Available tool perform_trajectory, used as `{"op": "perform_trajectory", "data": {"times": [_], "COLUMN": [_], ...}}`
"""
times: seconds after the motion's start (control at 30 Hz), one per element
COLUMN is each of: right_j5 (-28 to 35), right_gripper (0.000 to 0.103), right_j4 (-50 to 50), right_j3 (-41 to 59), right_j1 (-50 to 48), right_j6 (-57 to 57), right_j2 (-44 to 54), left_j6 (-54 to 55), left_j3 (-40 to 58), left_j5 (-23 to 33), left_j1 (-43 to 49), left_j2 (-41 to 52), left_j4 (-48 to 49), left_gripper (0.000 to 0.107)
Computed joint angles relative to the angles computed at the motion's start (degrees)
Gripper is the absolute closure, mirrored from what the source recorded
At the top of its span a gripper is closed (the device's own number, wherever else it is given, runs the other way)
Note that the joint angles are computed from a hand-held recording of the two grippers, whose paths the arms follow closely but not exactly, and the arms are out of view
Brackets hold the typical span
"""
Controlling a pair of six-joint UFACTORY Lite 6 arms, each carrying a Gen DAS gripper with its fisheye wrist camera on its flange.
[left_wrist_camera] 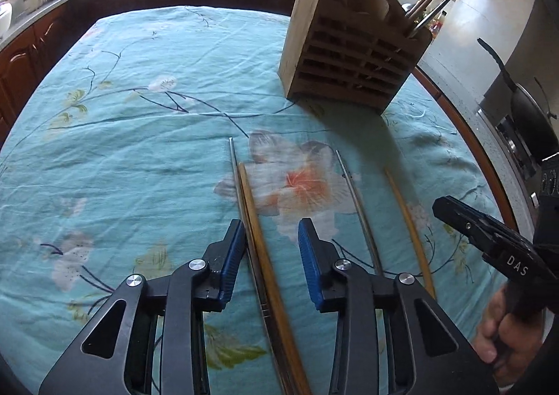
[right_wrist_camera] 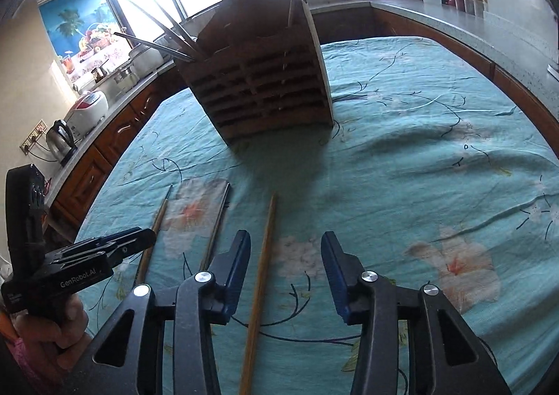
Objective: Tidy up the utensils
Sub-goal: 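Move both open tools back over the last chopsticks on the cloth, then grasp a metal chopstick with the left tool while the right tool grasps a wooden chopstick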
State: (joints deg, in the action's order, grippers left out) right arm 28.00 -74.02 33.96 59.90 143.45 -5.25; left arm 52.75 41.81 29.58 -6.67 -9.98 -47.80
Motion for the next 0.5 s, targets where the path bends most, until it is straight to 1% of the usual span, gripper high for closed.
{"op": "perform_trajectory", "data": {"times": [0.03, 0.13, 0.27, 0.3, 0.37, 0.4, 0.47, 0.5], "right_j5": [-0.2, -1.2, -2.8, -3.1, -3.5, -3.9, -4.7, -4.6], "right_gripper": [0.066, 0.069, 0.071, 0.072, 0.072, 0.072, 0.072, 0.072], "right_j4": [-0.1, -0.9, -2.1, -2.4, -2.7, -2.4, -2.2, -1.0], "right_j3": [-0.1, 0.0, 1.0, 1.3, 2.0, 2.7, 3.8, 4.7], "right_j1": [-0.2, -0.9, -1.8, -2.1, -2.6, -3.1, -4.0, -4.2], "right_j6": [0.1, 0.5, 0.7, 0.6, 0.1, -0.8, -2.1, -4.0], "right_j2": [0.0, 0.7, 2.5, 2.9, 3.7, 4.6, 5.9, 6.9], "left_j6": [0.4, 2.1, -0.3, -1.7, -6.0, -6.9, -6.9, -8.0], "left_j3": [0.2, 0.7, 2.8, 4.5, 6.8, 7.9, 10.4, 11.0], "left_j5": [0.1, 1.1, 0.5, 0.4, -2.0, -2.1, -0.5, -0.8], "left_j1": [0.0, 0.2, 0.6, 0.1, -1.6, -1.6, -1.7, -2.5], "left_j2": [0.5, 1.2, 1.9, 3.3, 5.1, 5.9, 7.3, 7.1], "left_j4": [-0.3, -1.1, 0.0, 1.5, 5.5, 6.1, 5.2, 6.0], "left_gripper": [0.076, 0.076, 0.076, 0.076, 0.076, 0.076, 0.076, 0.076]}}
